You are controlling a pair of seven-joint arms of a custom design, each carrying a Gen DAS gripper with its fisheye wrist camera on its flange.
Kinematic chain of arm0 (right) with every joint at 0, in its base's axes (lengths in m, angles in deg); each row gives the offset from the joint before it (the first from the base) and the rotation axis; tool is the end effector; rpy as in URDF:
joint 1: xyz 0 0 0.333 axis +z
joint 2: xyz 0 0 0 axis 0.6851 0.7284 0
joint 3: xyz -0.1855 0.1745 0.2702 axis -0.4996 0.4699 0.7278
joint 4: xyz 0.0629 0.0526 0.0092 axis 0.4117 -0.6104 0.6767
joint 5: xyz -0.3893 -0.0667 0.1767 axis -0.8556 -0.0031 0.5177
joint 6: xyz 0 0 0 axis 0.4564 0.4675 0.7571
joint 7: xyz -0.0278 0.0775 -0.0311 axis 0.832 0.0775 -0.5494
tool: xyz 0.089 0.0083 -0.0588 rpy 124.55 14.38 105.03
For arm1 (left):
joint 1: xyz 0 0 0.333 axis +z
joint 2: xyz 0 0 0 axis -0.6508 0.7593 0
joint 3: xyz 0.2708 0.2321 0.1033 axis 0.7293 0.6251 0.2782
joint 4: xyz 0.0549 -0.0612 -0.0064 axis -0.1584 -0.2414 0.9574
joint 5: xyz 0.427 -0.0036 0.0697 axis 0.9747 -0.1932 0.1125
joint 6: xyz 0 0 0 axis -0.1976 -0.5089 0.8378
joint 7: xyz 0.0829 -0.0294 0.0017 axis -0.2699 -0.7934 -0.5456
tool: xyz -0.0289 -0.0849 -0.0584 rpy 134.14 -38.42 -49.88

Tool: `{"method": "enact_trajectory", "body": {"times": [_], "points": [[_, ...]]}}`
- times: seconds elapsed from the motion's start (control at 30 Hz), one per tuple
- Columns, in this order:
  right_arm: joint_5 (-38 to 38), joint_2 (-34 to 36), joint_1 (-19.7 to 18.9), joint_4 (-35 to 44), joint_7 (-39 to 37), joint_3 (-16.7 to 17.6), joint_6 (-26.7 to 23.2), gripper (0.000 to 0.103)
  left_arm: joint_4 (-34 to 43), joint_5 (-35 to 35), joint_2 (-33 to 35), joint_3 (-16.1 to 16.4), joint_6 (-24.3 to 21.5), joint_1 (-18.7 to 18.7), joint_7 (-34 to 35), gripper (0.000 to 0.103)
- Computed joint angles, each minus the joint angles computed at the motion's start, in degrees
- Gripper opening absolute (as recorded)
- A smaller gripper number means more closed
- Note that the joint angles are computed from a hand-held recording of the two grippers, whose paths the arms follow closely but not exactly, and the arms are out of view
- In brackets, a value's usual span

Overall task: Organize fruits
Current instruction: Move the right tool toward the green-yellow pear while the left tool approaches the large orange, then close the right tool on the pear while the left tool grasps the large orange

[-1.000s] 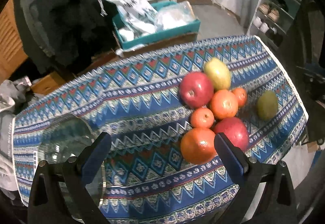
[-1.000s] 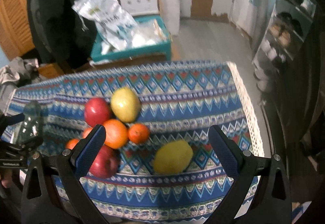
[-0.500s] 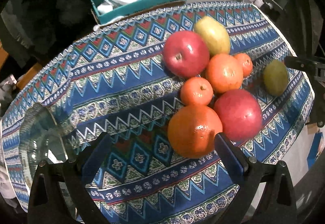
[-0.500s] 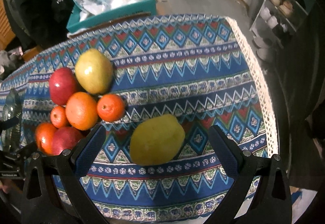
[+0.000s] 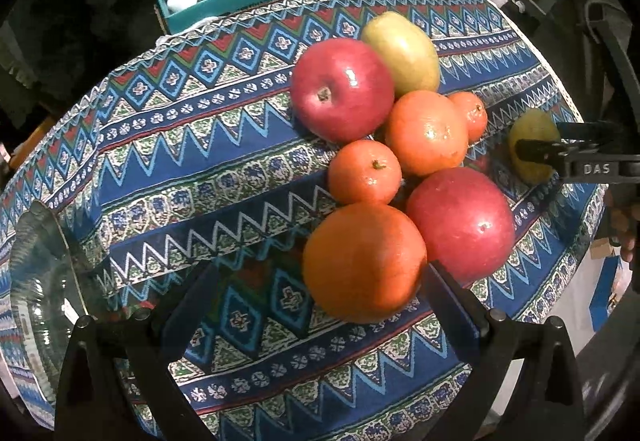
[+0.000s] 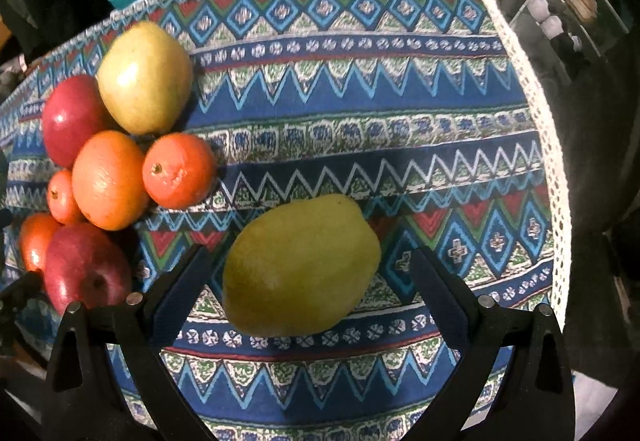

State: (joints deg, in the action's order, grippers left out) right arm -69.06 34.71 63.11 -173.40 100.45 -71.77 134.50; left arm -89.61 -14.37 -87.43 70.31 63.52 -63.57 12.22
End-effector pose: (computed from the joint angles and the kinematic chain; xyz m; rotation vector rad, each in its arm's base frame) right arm 0.4538 0.2500 0.4258 -2.3345 1.8548 -0.2002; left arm 0.3876 -0.3074 0.4368 -1.9378 2.2607 -0.3741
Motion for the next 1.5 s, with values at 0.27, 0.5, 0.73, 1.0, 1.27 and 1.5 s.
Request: {"method": "enact_trajectory", "body": {"times": [0.27,0.5,0.73,1.0,1.27,1.5], "points": [[-1.41,2.19,1.01,-0.16,-0.57,0.41,0.58,0.078,0.46,-1.04,1.85,-0.05,0.62,-0.39,1.58,0.102],[-3.33,1.59,1.91,-2.03,0.14,0.84,3.97,0.077,-0.82,-7.94,1.66,1.59,2.54,-1.16,5.2,0.099],[-3.09,2.04,4.12,0.76,0.81,2.3,2.8,0.075,-2.05,-14.26,1.93,2.74,5.11,-2.04,11.48,0.091],[-2.75,1.08,6.05,1.73,2.38,3.29,4.64,0.067,-0.64,-10.77,4.32,0.27,6.0,-1.45,12.16,0.071],[-1.47,0.38,6.32,1.25,1.22,2.97,5.87,0.066,-1.49,-7.44,2.83,-0.26,5.7,-0.68,7.42,0.069],[1.96,-1.21,5.88,-1.54,-3.98,2.16,9.77,0.065,-3.19,-5.57,-0.03,0.41,6.54,-0.27,4.45,0.069]]}}
